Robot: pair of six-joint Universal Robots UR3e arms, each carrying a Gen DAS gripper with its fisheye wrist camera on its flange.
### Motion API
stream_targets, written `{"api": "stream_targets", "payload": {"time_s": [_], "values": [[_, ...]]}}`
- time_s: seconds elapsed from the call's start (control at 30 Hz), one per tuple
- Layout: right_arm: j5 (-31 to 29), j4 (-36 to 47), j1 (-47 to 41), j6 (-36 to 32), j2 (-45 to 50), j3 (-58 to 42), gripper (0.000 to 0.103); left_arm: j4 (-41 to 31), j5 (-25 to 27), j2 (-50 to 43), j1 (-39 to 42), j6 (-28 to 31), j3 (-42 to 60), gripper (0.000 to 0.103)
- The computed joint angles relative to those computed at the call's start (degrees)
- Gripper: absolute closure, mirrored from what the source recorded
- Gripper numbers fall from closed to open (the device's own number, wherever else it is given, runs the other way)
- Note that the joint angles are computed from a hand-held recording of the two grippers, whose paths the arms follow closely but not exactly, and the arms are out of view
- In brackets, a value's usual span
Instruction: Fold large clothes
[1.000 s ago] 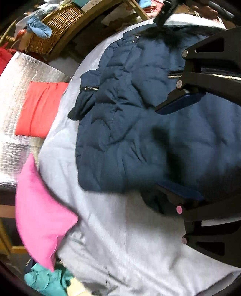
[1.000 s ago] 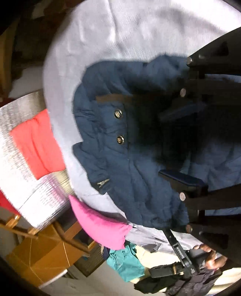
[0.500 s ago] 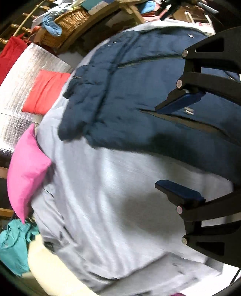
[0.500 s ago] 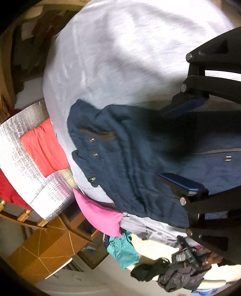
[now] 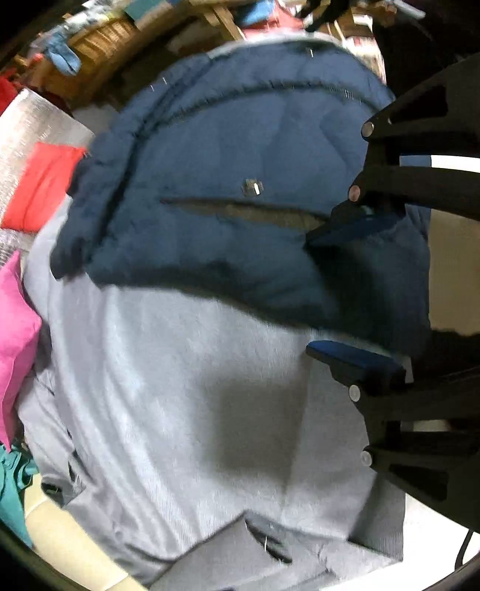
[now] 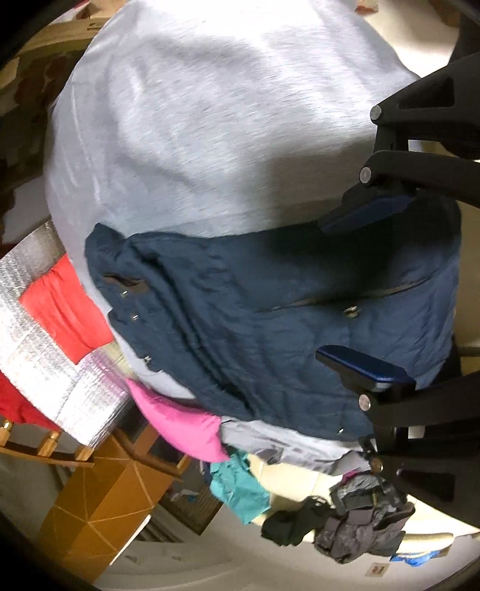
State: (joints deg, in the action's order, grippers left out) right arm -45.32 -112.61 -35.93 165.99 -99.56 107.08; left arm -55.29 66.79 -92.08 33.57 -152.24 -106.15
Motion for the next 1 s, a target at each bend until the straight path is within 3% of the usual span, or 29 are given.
{"api": "stream_targets", "payload": {"time_s": [0.1, 0.37, 0.47, 0.57, 0.6, 0.63, 0.7, 0.8, 0.87, 0.9, 1.0], "values": [[-0.3, 2.27, -2.3, -1.96, -1.68, 2.21, 0.036, 0.72, 1.88, 0.02, -0.45, -0.51, -0.4, 0.036], [2.63, 11.96, -8.3, -11.0, -2.26, 4.74, 0.036, 0.48, 5.06, -0.95, -2.44, 0.06, -0.71, 0.03], [3.68, 14.33, -7.34, -13.15, -1.64, 5.47, 0.036, -2.12, 2.97, -0.99, -1.34, 0.7, -0.44, 0.03], [2.98, 11.92, -4.49, -11.38, -0.52, 6.91, 0.037, -5.31, -0.27, 0.17, 0.63, 2.12, -0.97, 0.036], [1.87, 10.52, -3.1, -10.89, -0.82, 7.19, 0.039, -6.6, -1.79, 0.76, 1.4, 3.22, -1.26, 0.05], [1.96, 12.09, -2.66, -12.05, -1.06, 6.82, 0.048, -8.34, -3.78, 1.78, 2.3, 4.9, -1.8, 0.052], [6.34, 21.76, -3.19, -19.07, -1.87, 5.2, 0.05, -8.68, -4.88, 3.28, 2.67, 6.61, -3.07, 0.057], [4.61, 16.66, -1.6, -16.07, -2.72, 6.0, 0.05, -8.79, -4.74, 2.74, 2.34, 6.03, -2.81, 0.056], [-0.51, 8.68, -0.17, -8.81, -1.42, 7.48, 0.051, -8.43, -3.54, 1.64, 2.49, 4.07, -2.12, 0.046], [-2.7, 5.13, 0.32, -6.49, -1.23, 8.48, 0.059, -8.3, -3.05, 1.4, 2.62, 3.62, -2.08, 0.044], [-2.6, 3.0, 1.86, -5.88, -1.76, 9.43, 0.057, -6.31, -2.32, 2.33, 1.83, 4.29, -3.49, 0.045]]}}
